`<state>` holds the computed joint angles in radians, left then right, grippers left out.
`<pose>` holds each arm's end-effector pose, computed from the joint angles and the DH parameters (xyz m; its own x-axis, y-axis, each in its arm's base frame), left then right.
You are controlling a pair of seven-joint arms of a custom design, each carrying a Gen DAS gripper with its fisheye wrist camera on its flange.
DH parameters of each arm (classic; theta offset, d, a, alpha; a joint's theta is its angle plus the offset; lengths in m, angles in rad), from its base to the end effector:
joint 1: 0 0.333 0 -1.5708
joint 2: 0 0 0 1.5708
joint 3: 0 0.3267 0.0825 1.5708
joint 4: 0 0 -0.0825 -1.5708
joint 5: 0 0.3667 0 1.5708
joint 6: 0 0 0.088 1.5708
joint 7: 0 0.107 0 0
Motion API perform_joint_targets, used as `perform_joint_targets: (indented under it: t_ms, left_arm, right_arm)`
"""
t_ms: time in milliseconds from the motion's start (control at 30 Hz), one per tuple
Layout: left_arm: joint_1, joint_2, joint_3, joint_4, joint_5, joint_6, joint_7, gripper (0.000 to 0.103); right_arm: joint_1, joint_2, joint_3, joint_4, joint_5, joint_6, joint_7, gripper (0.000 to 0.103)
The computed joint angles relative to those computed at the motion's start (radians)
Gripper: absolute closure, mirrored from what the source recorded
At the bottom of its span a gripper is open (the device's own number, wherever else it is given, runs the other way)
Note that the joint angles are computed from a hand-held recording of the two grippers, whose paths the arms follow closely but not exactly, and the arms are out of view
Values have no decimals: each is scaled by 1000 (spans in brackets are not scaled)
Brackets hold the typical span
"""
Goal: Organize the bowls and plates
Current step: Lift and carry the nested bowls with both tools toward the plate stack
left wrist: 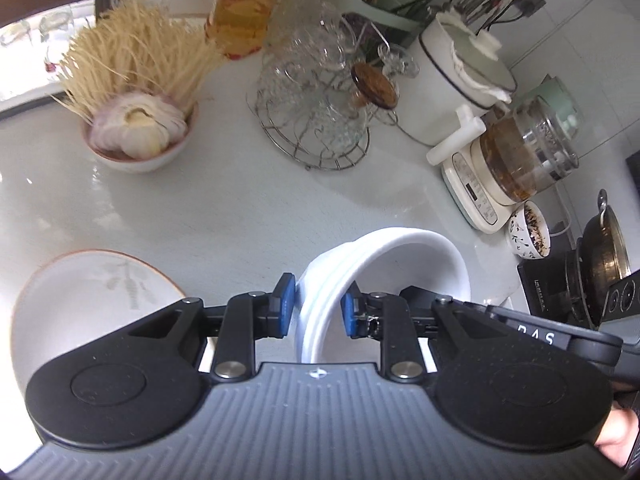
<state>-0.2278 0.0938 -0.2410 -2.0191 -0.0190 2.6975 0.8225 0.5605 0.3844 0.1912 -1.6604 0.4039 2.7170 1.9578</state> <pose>0.5387 -0.2674 0.4929 0.1907 -0.8943 0.4049 -0.8548 -0.3541 -0.3793 0.5317 0.4500 0.4825 0.1255 -0.8000 -0.5867 -0.9353 0.1018 -0.3389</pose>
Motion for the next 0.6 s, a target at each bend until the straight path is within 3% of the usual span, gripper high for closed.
perform_joint_targets:
  t_ms: [300, 600]
  left_arm:
    - [30, -160, 45, -160, -114, 48, 103, 76]
    - [34, -301, 95, -321, -108, 95, 70, 76]
  right_arm:
    - [83, 79, -17, 160, -105, -48, 75, 80]
    - [151, 185, -22, 350, -173, -143, 91, 80]
